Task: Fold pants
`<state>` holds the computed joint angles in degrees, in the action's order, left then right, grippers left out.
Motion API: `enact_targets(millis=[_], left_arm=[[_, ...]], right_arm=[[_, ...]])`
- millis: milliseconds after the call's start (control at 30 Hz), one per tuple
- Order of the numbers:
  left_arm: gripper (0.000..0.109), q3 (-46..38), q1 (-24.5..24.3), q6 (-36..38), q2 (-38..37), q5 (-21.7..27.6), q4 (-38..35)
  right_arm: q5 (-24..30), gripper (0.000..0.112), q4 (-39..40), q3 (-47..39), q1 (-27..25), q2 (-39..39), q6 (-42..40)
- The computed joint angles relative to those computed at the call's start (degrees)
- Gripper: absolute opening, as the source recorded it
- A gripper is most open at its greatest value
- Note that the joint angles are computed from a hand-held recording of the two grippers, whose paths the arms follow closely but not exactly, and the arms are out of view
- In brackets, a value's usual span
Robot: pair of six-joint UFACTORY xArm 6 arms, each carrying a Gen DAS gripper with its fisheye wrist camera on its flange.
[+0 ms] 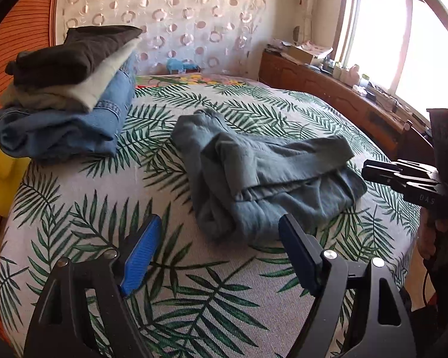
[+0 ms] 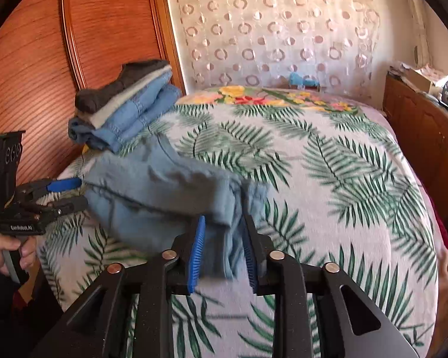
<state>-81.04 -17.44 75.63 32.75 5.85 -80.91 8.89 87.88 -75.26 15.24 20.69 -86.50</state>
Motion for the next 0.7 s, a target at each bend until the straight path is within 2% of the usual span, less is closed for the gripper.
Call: enact_targets(millis=[33,100,200,333,567,600,633,700], left_arm=[[0.072,0.1,-0.1,0.0,0.0,0.4,0.2],[0.055,0.4,-0.1,-1.6,0.0,1.3,2.3],[0.045,0.3,-0.6,0.0,-0.1,1.0,1.0],[0.041,0.0,-0.4,-1.5,0.2,1.2,2.7],[0.041,-0.7,-0.2,-8.6,1.6,0.9,10.3],[0.033,-0.8,-0.1,-8.6,1.7,1.2,10.1],[0.033,-1.0,0.1,-8.2,1.8,1.8,9.7],[0.017,-1.2,0.1,-5.5,1.7,2.1,6.4]], right_arm=[[0.1,0.03,-1.2,0.4,-0.1,0.0,1.1],[0.7,0.03,-2.2,1.3,-0.3,-0.2,2.2],[1.2,0.03,-4.7,1.9,-0.3,-0.2,5.1],[2.5,0.03,-5.8,3.0,-0.6,-0.7,6.8],[2.7,0.03,-8.5,2.4,-0.4,-0.2,9.0],[3.3,0.029,-8.5,2.0,-0.7,0.1,8.9],[3.4,0.016,-8.5,1.4,-0.9,0.6,8.9],[3.1,0.01,-6.8,0.7,-1.0,1.1,6.9]])
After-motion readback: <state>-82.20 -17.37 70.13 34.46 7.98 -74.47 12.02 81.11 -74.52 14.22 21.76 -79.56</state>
